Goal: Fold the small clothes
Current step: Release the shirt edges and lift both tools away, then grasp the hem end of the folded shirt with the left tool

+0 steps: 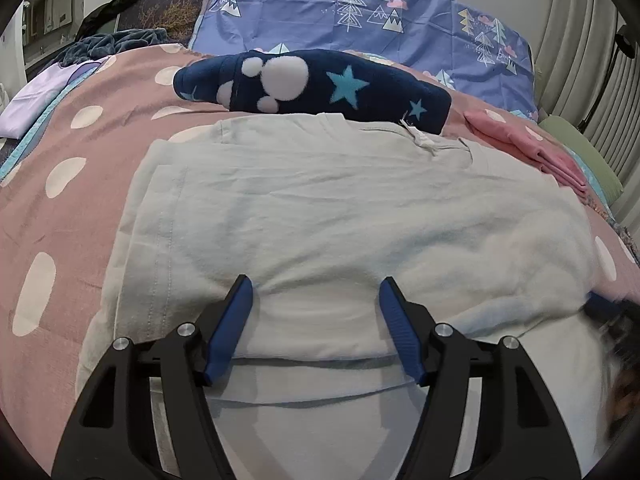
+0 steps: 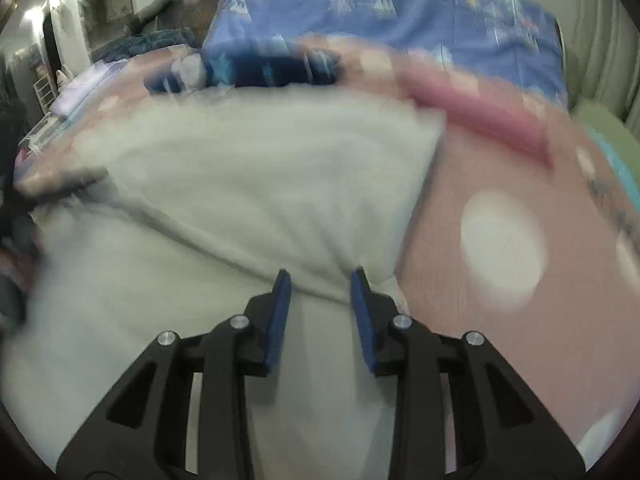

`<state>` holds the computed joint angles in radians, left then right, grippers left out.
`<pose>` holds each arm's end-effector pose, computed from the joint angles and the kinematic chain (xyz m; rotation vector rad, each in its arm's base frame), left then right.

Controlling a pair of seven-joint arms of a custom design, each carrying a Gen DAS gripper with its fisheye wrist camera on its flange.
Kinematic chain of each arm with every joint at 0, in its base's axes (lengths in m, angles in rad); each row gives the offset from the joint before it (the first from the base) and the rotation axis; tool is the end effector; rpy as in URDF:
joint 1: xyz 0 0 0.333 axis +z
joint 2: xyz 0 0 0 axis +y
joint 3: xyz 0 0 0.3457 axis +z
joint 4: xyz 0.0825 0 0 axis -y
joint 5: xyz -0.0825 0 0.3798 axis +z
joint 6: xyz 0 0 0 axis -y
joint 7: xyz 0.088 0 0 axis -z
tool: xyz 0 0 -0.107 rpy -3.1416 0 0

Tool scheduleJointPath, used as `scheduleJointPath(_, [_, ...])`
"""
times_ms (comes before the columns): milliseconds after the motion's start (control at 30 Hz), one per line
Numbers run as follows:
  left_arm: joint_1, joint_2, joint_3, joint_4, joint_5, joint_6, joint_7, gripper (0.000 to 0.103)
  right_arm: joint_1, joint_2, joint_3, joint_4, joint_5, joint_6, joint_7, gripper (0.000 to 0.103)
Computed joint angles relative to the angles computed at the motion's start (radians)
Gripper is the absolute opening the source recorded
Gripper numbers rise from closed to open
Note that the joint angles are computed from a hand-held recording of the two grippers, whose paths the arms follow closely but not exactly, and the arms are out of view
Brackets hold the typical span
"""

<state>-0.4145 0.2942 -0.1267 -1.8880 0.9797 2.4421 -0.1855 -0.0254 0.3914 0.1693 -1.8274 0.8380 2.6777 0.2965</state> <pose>0.5613 -0.3285 0.4106 -2.1931 1.2519 -0.6213 0.6782 0.0624 0.3944 -2.2308 1.0235 -0.3511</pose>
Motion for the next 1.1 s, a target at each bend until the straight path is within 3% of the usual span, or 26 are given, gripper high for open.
scheduleJointPath(133, [-0.010, 0.023, -0.008, 0.043, -0.037, -0.069, 0.065, 0.068, 0.000, 0.010, -0.028, 0.042, -0.009, -0.074, 0.136, 0.031])
scheduleJointPath(233, [-0.031, 0.025, -0.017, 0.072, -0.074, -0.167, 0.125, 0.068, 0.023, -0.034, -0.014, -0.036, -0.012, 0.065, 0.081, 0.033])
scheduleJointPath(267, [-0.052, -0.004, -0.004, 0.045, -0.083, -0.170, 0.122, 0.068, 0.017, -0.066, -0.010, -0.071, 0.000, 0.085, 0.076, 0.042])
scheduleJointPath(333, [-0.039, -0.118, -0.029, -0.094, -0.003, -0.088, 0.014, 0.068, -0.020, -0.129, 0.007, -0.123, 0.095, 0.060, 0.029, 0.060])
scheduleJointPath(400, [-0.043, -0.208, -0.062, -0.193, 0.058, -0.114, -0.051, 0.068, -0.068, -0.188, -0.006, -0.162, 0.222, -0.008, -0.094, 0.062])
scheduleJointPath(500, [-0.045, -0.345, -0.130, -0.344, 0.081, -0.196, -0.118, 0.069, -0.083, -0.247, -0.062, -0.218, 0.273, -0.062, -0.173, 0.062])
scheduleJointPath(533, [-0.039, -0.385, -0.146, -0.392, 0.066, -0.190, -0.145, 0.069, -0.089, -0.263, -0.087, -0.232, 0.270, -0.106, -0.176, 0.055])
scheduleJointPath(567, [-0.032, -0.437, -0.158, -0.457, 0.040, -0.154, -0.181, 0.069, -0.100, -0.276, -0.116, -0.243, 0.254, -0.180, -0.160, 0.044])
scheduleJointPath(667, [-0.013, -0.525, -0.163, -0.590, -0.049, 0.007, -0.207, 0.068, -0.105, -0.290, -0.184, -0.257, 0.189, -0.369, -0.111, 0.037])
scheduleJointPath(733, [-0.011, -0.545, -0.160, -0.646, -0.081, 0.114, -0.194, 0.069, -0.093, -0.299, -0.210, -0.285, 0.155, -0.401, -0.100, 0.037])
scheduleJointPath(767, [-0.005, -0.559, -0.193, -0.658, -0.077, 0.107, -0.181, 0.069, -0.091, -0.305, -0.221, -0.305, 0.142, -0.405, -0.097, 0.036])
scheduleJointPath(867, [-0.005, -0.597, -0.222, -0.698, -0.124, 0.171, -0.126, 0.069, -0.105, -0.327, -0.254, -0.338, 0.148, -0.463, -0.102, 0.035])
scheduleJointPath(967, [0.007, -0.634, -0.257, -0.741, -0.139, 0.270, -0.132, 0.069, -0.128, -0.338, -0.286, -0.345, 0.124, -0.557, -0.089, 0.035])
scheduleJointPath(1100, [0.034, -0.669, -0.346, -0.766, -0.156, 0.342, -0.180, 0.068, -0.170, -0.354, -0.325, -0.356, 0.063, -0.697, -0.078, 0.035])
